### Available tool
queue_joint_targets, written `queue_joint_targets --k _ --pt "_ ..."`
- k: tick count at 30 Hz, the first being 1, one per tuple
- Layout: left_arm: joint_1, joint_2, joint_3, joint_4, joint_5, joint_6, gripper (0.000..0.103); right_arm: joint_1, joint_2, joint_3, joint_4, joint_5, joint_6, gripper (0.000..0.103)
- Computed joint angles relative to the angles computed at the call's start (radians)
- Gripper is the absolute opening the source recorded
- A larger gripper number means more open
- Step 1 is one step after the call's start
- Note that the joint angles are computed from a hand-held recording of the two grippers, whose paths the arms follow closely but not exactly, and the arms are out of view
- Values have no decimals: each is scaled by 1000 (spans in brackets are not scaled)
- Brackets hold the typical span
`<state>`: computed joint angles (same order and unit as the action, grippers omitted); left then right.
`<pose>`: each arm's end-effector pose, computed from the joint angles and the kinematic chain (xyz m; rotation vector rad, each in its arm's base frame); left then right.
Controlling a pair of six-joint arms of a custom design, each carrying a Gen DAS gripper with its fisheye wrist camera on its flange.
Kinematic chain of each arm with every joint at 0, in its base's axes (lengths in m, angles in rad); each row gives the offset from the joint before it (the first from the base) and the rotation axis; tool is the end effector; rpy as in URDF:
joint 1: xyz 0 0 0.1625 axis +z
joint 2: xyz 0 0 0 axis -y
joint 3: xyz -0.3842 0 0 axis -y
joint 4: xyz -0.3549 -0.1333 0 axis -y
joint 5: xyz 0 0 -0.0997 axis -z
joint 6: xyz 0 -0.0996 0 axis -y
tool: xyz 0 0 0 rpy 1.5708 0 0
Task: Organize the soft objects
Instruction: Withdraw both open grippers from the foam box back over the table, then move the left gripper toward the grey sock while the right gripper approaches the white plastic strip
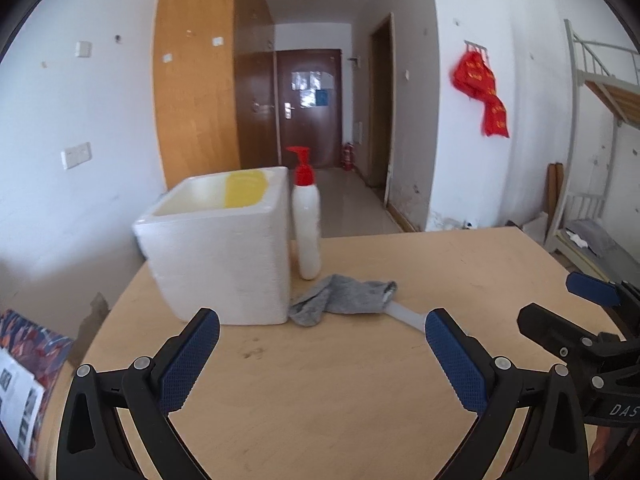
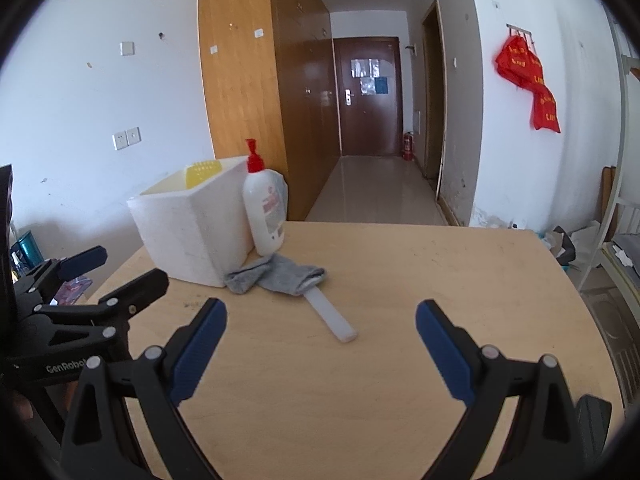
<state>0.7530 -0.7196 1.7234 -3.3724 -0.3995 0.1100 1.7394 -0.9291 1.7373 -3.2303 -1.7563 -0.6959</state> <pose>-0.2670 -0.5587 0.1607 0.3898 2.0127 -1.2344 0.2164 -0.5865 0.2241 0.9708 -2.3611 1.0546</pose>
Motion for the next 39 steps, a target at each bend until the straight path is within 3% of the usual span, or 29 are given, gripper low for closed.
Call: queue_joint_targets --k 7,16,36,39 --pt "68 55 -108 12 -98 86 103 -13 69 -104 62 -49 -11 97" --pt "129 138 -252 65 -133 163 103 -29 134 -213 183 -75 -14 97" --pt "239 237 -498 330 -200 47 103 -30 242 -368 320 -126 -48 97" --pt "247 255 -527 325 -197 60 103 -32 252 -383 334 -121 -38 97"
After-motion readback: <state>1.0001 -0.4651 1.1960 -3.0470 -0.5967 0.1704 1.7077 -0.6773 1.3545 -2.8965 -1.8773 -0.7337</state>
